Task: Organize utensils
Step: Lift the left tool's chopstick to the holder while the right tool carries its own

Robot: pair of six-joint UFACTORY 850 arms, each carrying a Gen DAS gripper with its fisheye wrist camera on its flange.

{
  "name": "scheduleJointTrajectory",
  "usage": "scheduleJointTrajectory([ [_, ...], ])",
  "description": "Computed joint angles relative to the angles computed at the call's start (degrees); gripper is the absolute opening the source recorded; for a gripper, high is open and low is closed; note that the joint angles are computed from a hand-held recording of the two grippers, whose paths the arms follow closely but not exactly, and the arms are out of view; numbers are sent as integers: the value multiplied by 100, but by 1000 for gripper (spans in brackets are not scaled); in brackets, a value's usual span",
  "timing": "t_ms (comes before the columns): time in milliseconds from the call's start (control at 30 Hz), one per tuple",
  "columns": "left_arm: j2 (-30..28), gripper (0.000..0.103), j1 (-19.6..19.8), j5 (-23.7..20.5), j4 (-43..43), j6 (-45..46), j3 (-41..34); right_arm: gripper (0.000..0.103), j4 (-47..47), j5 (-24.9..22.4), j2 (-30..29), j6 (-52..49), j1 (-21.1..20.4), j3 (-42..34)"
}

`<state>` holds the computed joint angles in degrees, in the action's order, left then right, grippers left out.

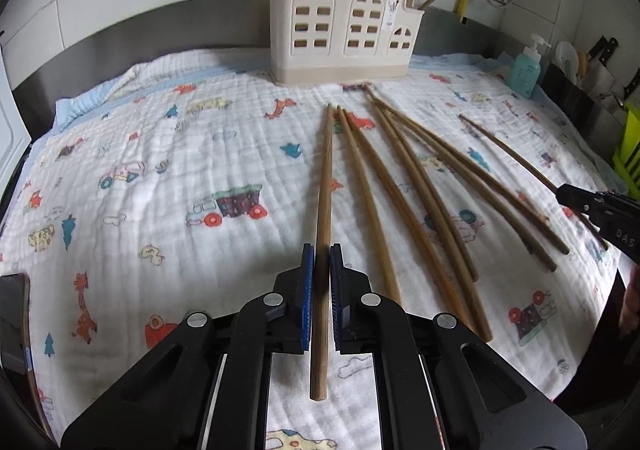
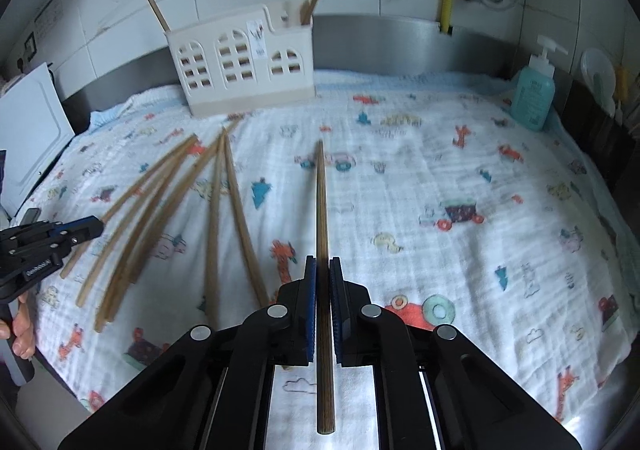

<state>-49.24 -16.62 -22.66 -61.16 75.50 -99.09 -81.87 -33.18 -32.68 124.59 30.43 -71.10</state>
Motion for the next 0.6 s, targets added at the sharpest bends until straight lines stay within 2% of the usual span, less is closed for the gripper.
scheduleJointTrajectory([
  [300, 344, 6, 113, -293, -1355, 1146, 226, 6, -690, -426, 439, 337, 148, 102],
  [600, 323, 6, 138, -523, -1548, 1241, -181, 6, -1085, -233, 671, 38, -24, -164],
])
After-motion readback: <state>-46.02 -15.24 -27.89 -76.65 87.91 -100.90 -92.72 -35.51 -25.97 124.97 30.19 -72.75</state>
